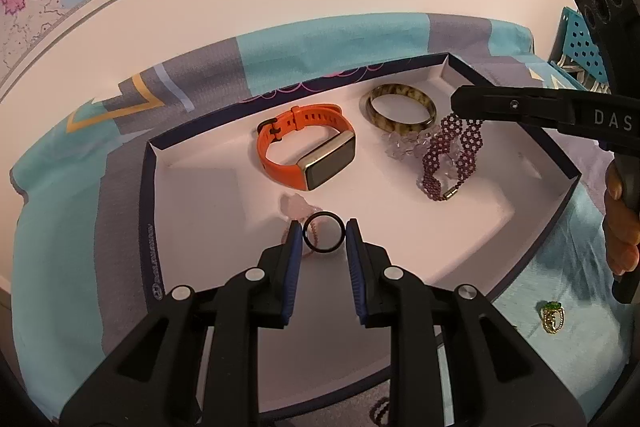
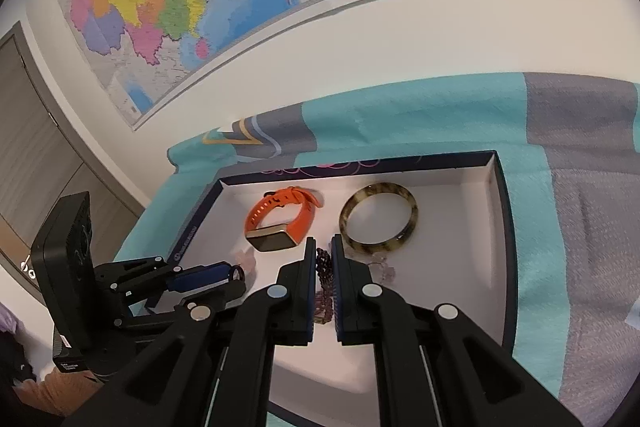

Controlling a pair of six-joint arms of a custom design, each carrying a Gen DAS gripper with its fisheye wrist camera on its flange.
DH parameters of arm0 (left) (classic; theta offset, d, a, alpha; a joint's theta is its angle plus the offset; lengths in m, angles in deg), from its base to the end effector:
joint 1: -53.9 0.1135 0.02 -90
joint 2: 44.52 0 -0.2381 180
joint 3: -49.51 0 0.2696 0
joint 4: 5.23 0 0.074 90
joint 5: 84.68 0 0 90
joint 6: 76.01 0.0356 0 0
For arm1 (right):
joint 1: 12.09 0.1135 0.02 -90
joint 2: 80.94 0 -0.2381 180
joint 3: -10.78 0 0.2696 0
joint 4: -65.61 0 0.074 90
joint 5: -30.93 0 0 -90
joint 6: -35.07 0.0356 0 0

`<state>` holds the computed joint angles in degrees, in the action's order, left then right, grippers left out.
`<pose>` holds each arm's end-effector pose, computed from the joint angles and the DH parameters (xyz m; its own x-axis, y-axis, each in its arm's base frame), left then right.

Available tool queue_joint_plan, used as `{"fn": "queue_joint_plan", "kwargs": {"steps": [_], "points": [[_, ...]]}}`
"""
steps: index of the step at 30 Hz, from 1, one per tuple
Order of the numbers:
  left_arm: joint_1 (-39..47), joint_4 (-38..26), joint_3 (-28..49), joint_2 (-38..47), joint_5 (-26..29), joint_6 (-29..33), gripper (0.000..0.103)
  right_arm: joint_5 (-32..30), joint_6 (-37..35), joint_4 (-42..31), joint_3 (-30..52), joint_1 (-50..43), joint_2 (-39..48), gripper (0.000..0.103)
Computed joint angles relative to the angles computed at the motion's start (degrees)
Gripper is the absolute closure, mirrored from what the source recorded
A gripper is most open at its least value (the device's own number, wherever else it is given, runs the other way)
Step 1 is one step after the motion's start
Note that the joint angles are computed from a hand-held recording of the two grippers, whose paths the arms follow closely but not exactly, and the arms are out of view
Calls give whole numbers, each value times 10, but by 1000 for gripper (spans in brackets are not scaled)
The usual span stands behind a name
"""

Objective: Organize jewelry
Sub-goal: 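Carry the black ring with the left tool into the box while the right tool carries the purple bracelet there, then open the left tool to drop the black ring while the right tool releases the purple bracelet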

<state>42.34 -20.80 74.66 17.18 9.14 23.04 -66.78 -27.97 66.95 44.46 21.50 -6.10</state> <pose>0.1866 -0.0406 0.0761 -0.7259 0.3087 -0.6146 0.3587 0.9324 0.0447 0.2011 0.1393 0.0959 -0.7629 0.0326 -0.6456 -0.3233 0.8456 0.4248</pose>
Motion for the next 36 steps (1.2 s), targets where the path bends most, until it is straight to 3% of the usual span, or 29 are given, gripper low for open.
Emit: {"fn": "queue_joint_plan", "kwargs": {"steps": [21, 26, 28, 31, 36], "points": [[-8, 14, 11, 31, 2, 4, 81, 11, 3, 0, 9, -18, 45, 93], [-6, 1, 1, -4, 7, 3, 76, 15, 0, -4, 10, -19, 48, 93], [-3, -8, -5, -23, 9, 3, 67, 17, 1, -7, 10, -18, 45, 87], [-4, -23, -14, -54, 2, 1, 67, 30, -4, -15, 8, -11, 34, 83], [-14, -75, -40, -157, -9, -3, 60, 39, -6, -30, 3, -2, 10, 79]]}}
